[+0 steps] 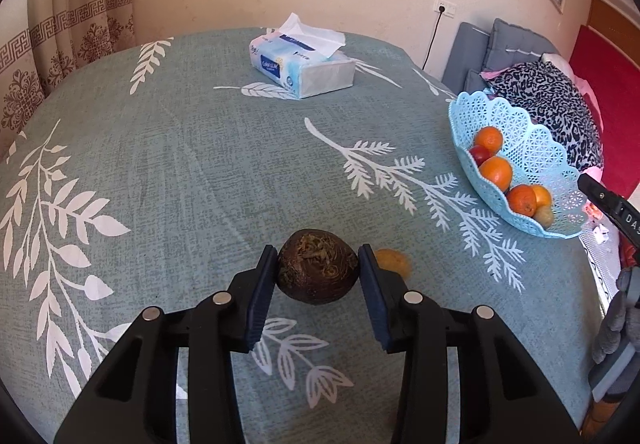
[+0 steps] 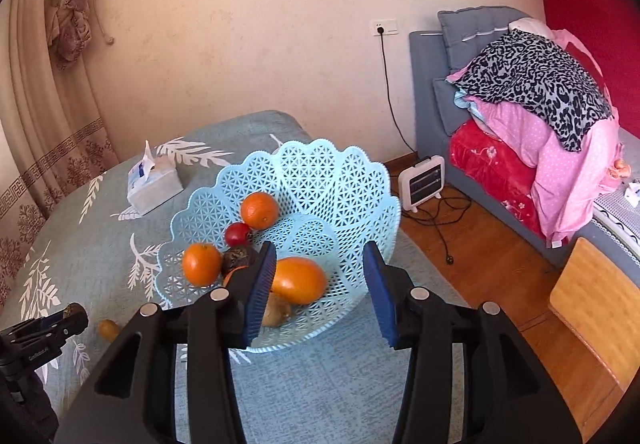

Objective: Organize fruits
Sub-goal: 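Drop small brown fruit in basket with right tool while left tool lowers dark fruit in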

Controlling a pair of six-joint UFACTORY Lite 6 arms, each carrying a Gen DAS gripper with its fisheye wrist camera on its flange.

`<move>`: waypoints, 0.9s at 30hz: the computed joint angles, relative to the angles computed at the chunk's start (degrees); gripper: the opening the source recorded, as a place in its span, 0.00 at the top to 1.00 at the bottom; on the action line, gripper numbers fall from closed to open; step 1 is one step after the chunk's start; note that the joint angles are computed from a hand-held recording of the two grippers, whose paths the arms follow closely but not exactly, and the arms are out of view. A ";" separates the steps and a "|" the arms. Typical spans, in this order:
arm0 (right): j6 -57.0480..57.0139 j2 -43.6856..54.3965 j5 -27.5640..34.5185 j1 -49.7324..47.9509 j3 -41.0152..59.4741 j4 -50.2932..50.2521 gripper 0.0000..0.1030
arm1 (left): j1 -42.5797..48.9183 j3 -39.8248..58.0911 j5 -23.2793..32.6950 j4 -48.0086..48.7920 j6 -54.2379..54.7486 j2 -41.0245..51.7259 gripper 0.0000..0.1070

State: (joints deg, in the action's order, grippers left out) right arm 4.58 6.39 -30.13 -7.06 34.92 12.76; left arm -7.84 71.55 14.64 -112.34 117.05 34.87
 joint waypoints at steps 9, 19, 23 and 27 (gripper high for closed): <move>-1.79 0.35 -7.45 -1.15 -3.80 4.96 0.55 | -8.83 2.44 -1.32 5.02 -6.38 -2.12 0.61; 1.56 -0.46 -10.40 -2.09 -6.24 1.73 0.55 | -18.18 15.60 -0.43 32.48 -36.40 5.22 0.61; 3.70 -1.07 -10.93 -3.10 -7.07 -0.42 0.55 | -20.37 22.11 0.36 42.11 -46.87 9.44 0.61; 3.78 -1.23 -11.49 -3.13 -7.45 -0.54 0.55 | -21.21 29.78 2.84 52.24 -58.12 14.98 0.61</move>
